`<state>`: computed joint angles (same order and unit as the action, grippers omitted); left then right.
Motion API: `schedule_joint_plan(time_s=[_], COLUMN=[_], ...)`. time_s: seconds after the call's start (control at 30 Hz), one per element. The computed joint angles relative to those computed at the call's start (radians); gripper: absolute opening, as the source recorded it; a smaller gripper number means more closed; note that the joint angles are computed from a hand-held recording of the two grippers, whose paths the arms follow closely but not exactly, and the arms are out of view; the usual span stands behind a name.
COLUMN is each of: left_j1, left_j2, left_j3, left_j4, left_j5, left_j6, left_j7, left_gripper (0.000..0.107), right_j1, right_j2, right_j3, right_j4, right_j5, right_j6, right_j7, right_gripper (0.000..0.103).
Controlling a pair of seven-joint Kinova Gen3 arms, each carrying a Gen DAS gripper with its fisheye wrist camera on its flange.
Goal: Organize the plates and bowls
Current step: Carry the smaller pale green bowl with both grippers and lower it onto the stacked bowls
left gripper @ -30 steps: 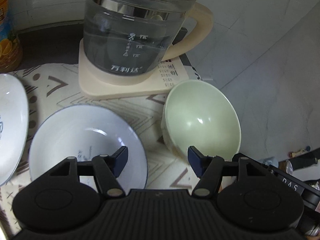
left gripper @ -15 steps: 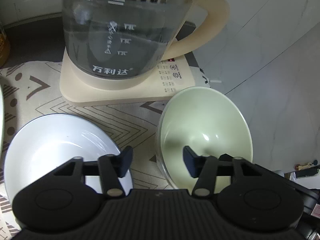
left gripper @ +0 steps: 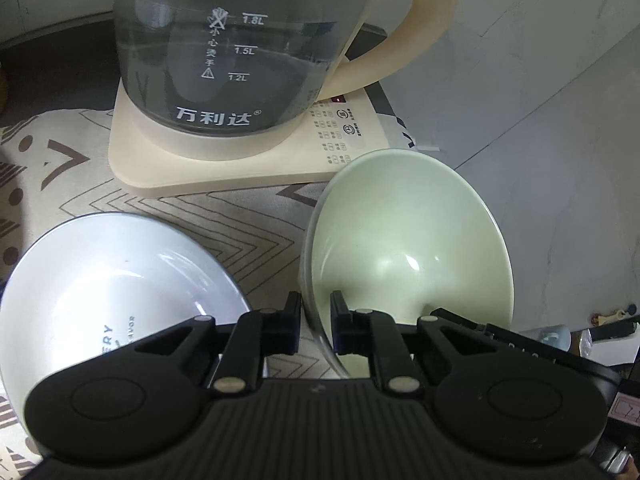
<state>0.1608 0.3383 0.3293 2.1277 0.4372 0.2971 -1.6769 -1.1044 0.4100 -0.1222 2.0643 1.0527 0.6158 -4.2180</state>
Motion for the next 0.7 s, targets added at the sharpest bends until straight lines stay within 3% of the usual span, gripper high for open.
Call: schedule_joint_plan(time_s=[0.2, 0.37, 0.5, 0.7], left_j1=[-0.098, -0.150, -0.174, -0.166], left_j2=[-0.060, -0.126, -0.189, -0.285], left_j3=[0.068, 0.082, 0.070, -0.003], left_j4=[0.040, 0.073, 0.106, 0.152], left_j5=[0.098, 0.229, 0.330, 0.427], left_j6=[0.018, 0.055, 0.090, 0.162], left_j7=[-0.122, -0.276, -0.399, -0.536], left_gripper=[0.013, 0.013, 0.013, 0.013], right_j1=[-0.047, -0.092, -0.126, -0.181], right_j2=[-0.013, -0.018, -0.020, -0.007], right_j3=[-0.024, -0.060, -0.082, -0.108], right_j4=[-0.027, -0.072, -0.104, -0.154], right_j5=[-0.032, -0.065, -0.079, -0.090], right_j6=[0.094, 0.222, 0.308, 0.430], right_j7=[0.001, 0.013, 0.005, 0.006], right_gripper=[0.013, 0.013, 0.013, 0.013])
